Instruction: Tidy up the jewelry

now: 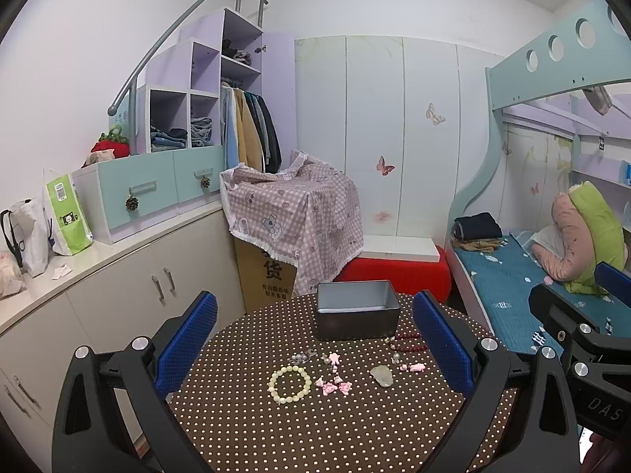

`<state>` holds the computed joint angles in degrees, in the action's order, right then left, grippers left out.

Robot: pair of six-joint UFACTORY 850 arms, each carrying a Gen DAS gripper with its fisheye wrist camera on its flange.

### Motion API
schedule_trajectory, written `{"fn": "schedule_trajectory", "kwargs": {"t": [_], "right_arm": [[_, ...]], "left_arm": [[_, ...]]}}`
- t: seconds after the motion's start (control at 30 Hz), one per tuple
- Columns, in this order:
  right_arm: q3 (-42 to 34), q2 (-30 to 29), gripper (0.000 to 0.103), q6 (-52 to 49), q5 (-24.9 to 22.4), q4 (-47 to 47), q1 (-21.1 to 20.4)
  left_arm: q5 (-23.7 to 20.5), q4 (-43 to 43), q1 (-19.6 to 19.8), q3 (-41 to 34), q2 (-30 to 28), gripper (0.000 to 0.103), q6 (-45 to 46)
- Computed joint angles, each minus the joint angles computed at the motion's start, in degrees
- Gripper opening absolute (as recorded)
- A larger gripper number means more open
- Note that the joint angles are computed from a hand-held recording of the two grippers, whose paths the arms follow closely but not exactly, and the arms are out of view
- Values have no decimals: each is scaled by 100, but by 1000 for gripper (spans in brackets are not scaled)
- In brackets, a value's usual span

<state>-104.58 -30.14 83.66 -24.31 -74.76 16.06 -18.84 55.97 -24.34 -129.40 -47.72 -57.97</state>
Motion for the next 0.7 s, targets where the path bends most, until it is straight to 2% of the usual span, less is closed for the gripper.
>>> {"fn": "schedule_trajectory", "kwargs": {"t": [0.6, 0.7], "right_arm": [[-393, -309, 96, -604, 35, 641, -127], [-576, -455, 96, -973, 54, 1042, -161]], "left_arm": [[-326, -1192, -9, -1106, -687, 96, 1350], [-508, -1919, 37, -1607, -992, 96, 2137]]}}
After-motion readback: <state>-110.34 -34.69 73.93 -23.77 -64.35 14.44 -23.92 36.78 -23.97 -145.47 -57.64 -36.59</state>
